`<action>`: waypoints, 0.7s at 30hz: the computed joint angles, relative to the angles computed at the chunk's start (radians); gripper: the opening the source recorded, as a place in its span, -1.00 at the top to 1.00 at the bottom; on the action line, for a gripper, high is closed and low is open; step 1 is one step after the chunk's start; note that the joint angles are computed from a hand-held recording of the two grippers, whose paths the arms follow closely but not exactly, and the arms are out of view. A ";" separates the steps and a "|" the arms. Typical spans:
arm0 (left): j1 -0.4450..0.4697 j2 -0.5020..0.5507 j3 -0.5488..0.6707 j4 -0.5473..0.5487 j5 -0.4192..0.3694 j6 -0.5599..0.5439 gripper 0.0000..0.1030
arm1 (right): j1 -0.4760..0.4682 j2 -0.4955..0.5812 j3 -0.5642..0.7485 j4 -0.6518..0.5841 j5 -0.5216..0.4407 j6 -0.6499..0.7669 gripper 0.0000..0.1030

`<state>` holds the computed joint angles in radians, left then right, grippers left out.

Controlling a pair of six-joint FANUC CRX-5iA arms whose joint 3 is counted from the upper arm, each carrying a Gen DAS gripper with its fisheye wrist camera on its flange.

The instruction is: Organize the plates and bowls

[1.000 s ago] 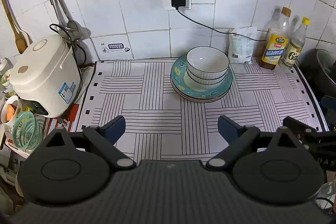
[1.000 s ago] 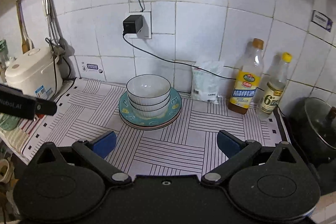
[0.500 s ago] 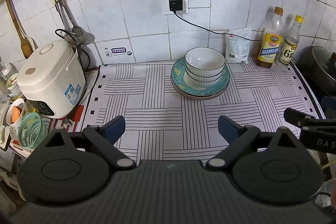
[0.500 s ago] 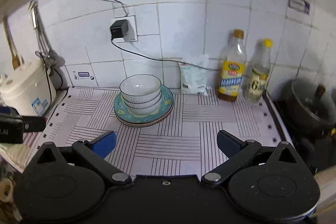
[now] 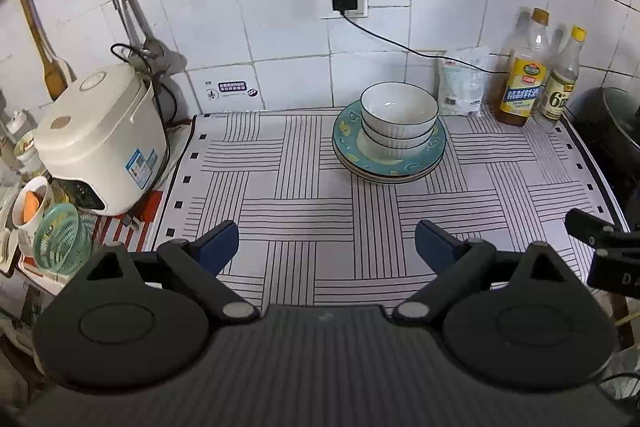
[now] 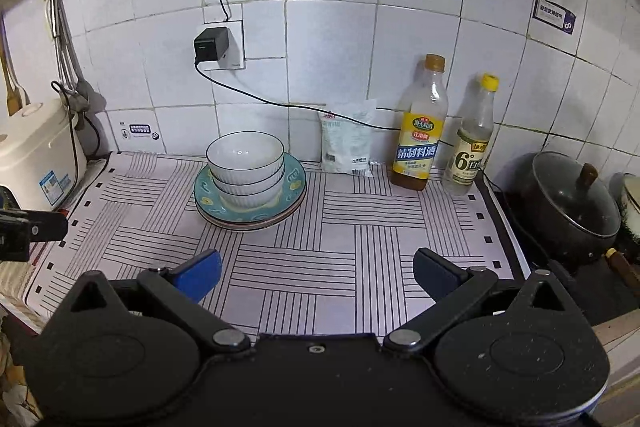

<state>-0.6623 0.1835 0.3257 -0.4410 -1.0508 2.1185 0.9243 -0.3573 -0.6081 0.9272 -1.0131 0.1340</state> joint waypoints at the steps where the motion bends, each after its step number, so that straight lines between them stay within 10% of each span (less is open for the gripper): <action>1: -0.001 0.003 0.004 -0.003 -0.009 0.007 -0.86 | 0.004 0.002 0.001 0.003 -0.007 -0.002 -1.00; 21: -0.020 -0.024 -0.053 -0.046 0.042 0.051 -0.86 | 0.041 0.003 -0.025 0.035 -0.050 -0.061 -1.00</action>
